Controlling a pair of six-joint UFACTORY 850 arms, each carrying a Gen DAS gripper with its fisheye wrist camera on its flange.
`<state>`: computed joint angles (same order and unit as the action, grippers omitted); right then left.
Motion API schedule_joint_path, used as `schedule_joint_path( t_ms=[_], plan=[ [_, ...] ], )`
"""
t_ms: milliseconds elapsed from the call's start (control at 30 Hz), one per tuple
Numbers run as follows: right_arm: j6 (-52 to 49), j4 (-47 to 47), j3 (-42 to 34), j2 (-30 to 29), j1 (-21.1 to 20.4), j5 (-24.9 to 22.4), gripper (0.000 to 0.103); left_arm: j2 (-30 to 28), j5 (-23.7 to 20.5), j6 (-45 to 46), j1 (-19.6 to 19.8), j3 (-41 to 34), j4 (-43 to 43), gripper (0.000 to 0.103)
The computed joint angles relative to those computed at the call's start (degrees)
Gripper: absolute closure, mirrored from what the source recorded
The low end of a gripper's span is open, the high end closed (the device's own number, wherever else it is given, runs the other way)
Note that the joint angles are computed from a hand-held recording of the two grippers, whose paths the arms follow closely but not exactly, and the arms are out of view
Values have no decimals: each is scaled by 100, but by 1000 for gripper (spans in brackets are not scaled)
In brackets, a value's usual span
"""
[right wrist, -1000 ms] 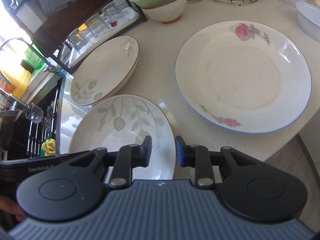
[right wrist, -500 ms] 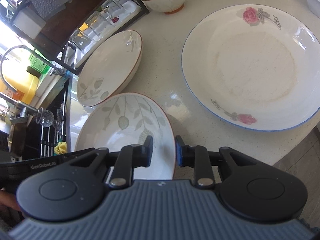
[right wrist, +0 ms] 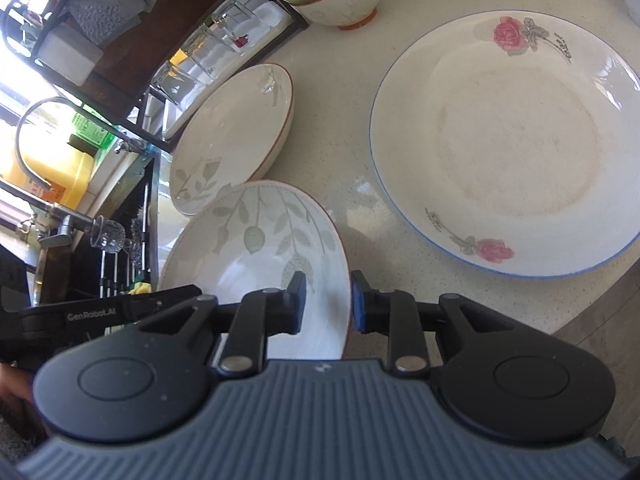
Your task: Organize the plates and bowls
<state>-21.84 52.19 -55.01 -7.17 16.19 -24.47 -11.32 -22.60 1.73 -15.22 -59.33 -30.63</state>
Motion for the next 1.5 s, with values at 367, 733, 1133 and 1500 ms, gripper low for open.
schedule_joint_path(
  t_ms=[367,733,1133,1500],
  plan=[
    [-938,384,-445,-234,-495,-717,76,-83,-1,-1791,-306,-438,1243,80],
    [-1223,286,-852,-452,-1121,-1335,76,-646,-225,-2980,-745,-1317,1988,80],
    [-1662,390,-1203,-880,-1879,-1893,76,-1586,-739,-3751,-1136,-2558,2444,80],
    [-2033,280,-1443,-1247,-2083,-2089,76,-2121,-1424,-4485,-1377,-3317,3045,80]
  ],
)
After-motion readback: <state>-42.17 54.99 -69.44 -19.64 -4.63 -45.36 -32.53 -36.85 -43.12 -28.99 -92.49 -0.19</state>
